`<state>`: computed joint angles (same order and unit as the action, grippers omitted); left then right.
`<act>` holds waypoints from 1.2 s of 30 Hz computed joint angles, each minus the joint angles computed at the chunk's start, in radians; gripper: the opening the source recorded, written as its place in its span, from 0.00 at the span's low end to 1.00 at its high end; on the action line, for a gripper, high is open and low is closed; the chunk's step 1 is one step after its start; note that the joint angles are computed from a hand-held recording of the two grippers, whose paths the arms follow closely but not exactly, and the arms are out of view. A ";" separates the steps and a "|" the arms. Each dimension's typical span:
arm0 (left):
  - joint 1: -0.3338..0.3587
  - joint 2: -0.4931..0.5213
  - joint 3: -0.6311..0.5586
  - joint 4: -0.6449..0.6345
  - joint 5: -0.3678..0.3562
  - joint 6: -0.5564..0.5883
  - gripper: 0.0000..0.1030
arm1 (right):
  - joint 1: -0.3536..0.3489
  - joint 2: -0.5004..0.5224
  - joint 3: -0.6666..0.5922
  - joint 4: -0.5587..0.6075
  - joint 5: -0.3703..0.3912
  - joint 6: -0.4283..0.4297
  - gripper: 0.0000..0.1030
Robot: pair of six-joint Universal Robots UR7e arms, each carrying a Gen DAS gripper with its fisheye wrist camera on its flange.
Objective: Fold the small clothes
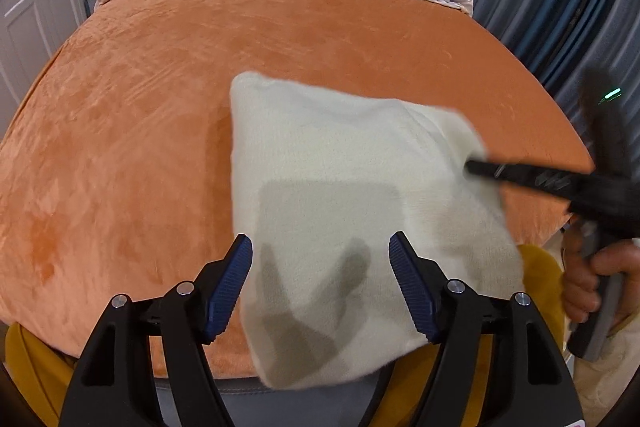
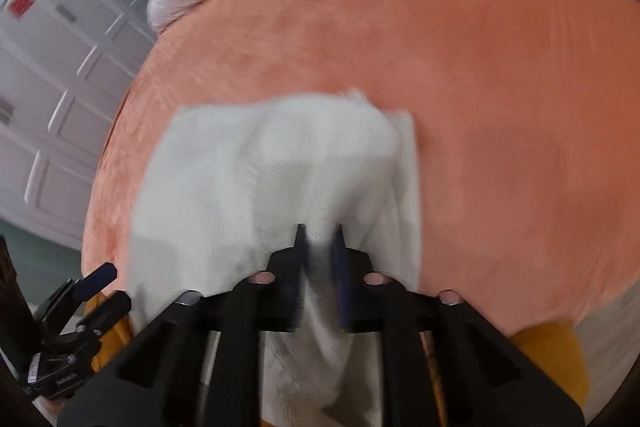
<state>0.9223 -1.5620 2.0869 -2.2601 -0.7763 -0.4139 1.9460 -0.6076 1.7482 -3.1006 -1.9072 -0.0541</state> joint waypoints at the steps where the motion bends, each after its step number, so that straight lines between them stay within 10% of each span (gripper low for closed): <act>1: -0.001 0.005 -0.004 0.005 0.008 -0.004 0.67 | 0.011 -0.013 0.015 -0.049 0.027 -0.027 0.09; 9: 0.016 0.045 -0.005 0.054 0.037 -0.044 0.67 | -0.063 0.073 -0.048 0.077 -0.067 0.020 0.10; 16: 0.019 0.049 -0.003 0.066 0.054 -0.060 0.68 | 0.045 -0.039 0.078 -0.058 -0.156 -0.029 0.11; 36: 0.006 0.058 0.013 0.067 0.084 -0.077 0.70 | 0.094 0.051 0.055 0.174 -0.287 0.033 0.11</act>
<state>0.9283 -1.5040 2.1000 -2.1934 -0.6926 -0.4906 2.0404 -0.5570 1.8034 -2.9263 -2.1946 -0.0211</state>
